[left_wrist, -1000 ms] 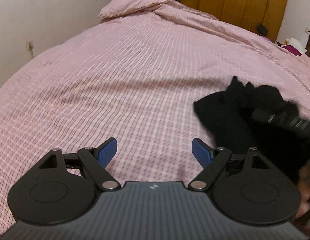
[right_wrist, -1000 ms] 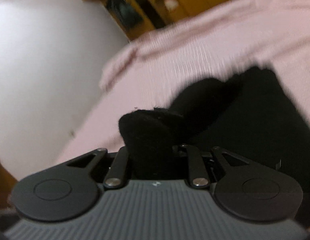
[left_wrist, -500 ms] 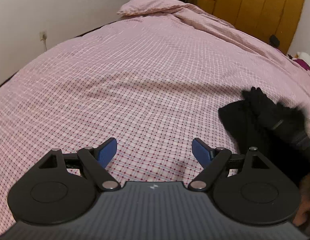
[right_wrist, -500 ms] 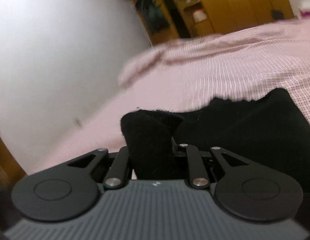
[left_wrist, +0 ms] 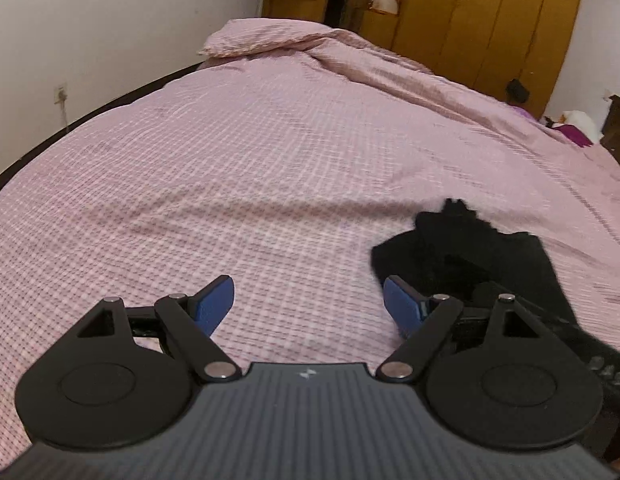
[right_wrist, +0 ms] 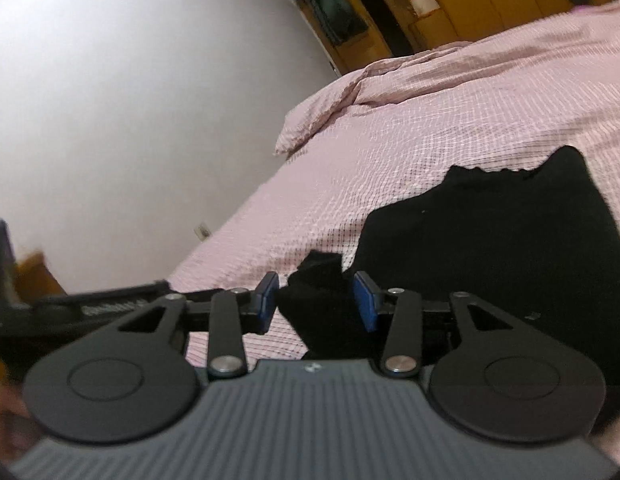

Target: Fold small clothes

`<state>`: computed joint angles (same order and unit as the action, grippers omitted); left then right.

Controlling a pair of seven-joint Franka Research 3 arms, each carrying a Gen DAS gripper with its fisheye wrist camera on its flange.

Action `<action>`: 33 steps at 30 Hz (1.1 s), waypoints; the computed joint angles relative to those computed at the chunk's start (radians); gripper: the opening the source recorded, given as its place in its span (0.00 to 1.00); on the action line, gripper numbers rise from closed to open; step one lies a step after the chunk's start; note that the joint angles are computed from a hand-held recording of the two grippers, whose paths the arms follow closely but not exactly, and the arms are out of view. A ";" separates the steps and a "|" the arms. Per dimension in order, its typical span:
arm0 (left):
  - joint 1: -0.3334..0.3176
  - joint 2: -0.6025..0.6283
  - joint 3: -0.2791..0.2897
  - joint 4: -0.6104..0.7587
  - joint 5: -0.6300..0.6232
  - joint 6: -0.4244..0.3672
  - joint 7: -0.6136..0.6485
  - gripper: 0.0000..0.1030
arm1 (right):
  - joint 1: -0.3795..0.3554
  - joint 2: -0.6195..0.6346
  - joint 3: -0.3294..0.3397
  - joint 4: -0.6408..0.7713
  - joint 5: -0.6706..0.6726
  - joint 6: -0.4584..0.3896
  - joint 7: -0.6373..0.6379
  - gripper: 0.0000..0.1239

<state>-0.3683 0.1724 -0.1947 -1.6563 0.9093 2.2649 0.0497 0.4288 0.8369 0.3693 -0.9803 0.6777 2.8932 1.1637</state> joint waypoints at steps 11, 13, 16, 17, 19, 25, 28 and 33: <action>-0.052 0.233 0.036 0.297 -0.023 0.090 0.111 0.83 | 0.097 -0.204 -0.278 -0.346 -0.028 0.271 0.174 0.37; -0.054 0.307 0.048 0.385 -0.080 0.103 0.157 0.83 | 0.143 -0.199 -0.364 -0.352 -0.058 0.255 0.268 0.37; -0.067 0.446 0.069 0.563 -0.159 0.065 0.238 0.82 | 0.160 -0.179 -0.406 -0.347 -0.091 0.230 0.357 0.37; -0.072 0.500 0.072 0.636 -0.188 0.043 0.281 0.82 | 0.154 -0.172 -0.402 -0.340 -0.102 0.223 0.370 0.37; -0.078 0.572 0.087 0.731 -0.230 0.020 0.335 0.72 | 0.128 -0.159 -0.366 -0.334 -0.117 0.221 0.378 0.37; -0.100 0.510 0.191 0.586 -0.226 0.204 0.203 0.12 | -0.023 -0.180 -0.159 -0.404 -0.170 0.293 0.296 0.37; -0.128 0.504 0.233 0.590 -0.155 0.162 0.172 0.08 | -0.148 -0.177 0.029 -0.442 -0.202 0.351 0.211 0.37; -0.116 0.635 0.212 0.742 -0.204 0.016 0.297 0.08 | -0.128 -0.168 0.024 -0.469 -0.247 0.392 0.220 0.36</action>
